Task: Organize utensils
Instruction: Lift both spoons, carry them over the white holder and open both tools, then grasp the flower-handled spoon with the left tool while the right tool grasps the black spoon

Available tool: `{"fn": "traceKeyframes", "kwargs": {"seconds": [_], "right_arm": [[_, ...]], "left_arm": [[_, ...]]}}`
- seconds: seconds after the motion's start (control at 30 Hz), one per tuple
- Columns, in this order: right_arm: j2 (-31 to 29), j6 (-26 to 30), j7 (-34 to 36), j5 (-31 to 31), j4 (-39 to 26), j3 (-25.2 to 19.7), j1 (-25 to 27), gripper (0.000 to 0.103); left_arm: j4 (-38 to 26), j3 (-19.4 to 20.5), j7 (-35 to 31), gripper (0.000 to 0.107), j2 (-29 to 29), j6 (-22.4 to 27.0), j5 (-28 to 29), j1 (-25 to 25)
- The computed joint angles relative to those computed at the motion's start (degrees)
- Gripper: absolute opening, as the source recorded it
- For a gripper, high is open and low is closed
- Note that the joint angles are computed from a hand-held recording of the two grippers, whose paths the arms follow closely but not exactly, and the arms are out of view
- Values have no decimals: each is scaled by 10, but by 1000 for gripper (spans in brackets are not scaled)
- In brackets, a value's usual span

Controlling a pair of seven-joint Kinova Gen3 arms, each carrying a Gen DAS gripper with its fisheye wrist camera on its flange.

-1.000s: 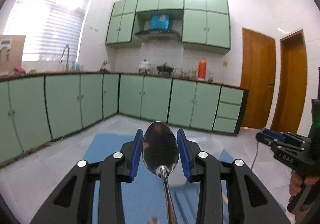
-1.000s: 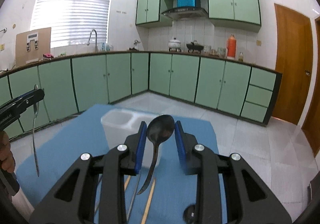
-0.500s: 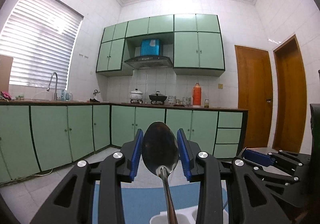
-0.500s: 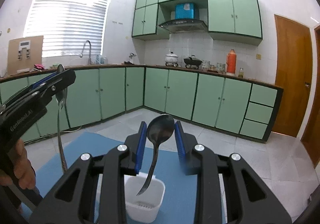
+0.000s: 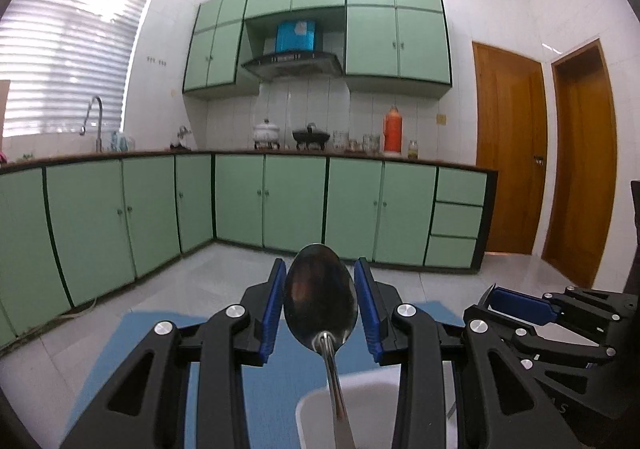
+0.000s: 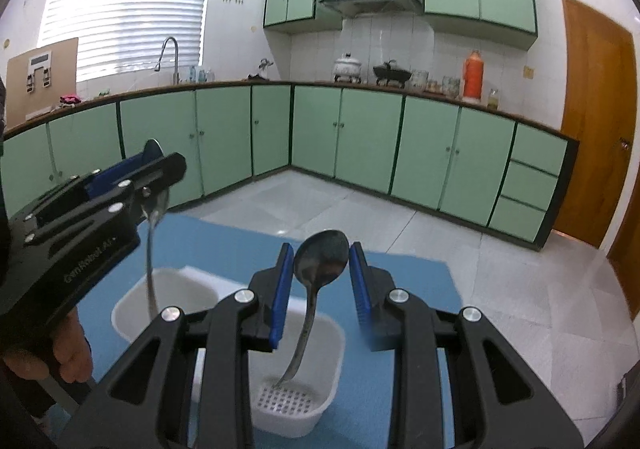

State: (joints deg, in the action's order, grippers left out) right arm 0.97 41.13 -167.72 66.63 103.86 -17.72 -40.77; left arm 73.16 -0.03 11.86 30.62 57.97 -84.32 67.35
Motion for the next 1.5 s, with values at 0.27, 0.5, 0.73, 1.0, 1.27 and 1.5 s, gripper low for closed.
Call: {"fn": "traceKeyframes", "kwargs": {"seconds": [0.27,0.5,0.73,1.0,1.27,1.5], "right_arm": [[-10,-1,-23,-7,27,-7,-5,31],[-49,35,-73,24,61,-37,0,57],[-100,98,-97,7,107,-91,2,86],[-128,170,-121,-55,153,-162,-9,87],[-145,191,-155,-109,187,-194,-20,87],[-156,191,-163,-133,204,-199,-16,86]], "left_arm": [[25,10,0,44,-10,-6,31,-4],[52,32,12,78,-40,36,51,13],[80,77,6,97,-72,131,95,44],[75,118,-2,97,-64,194,227,58],[74,107,4,96,-39,197,319,66],[90,105,12,80,-46,162,345,57]]}}
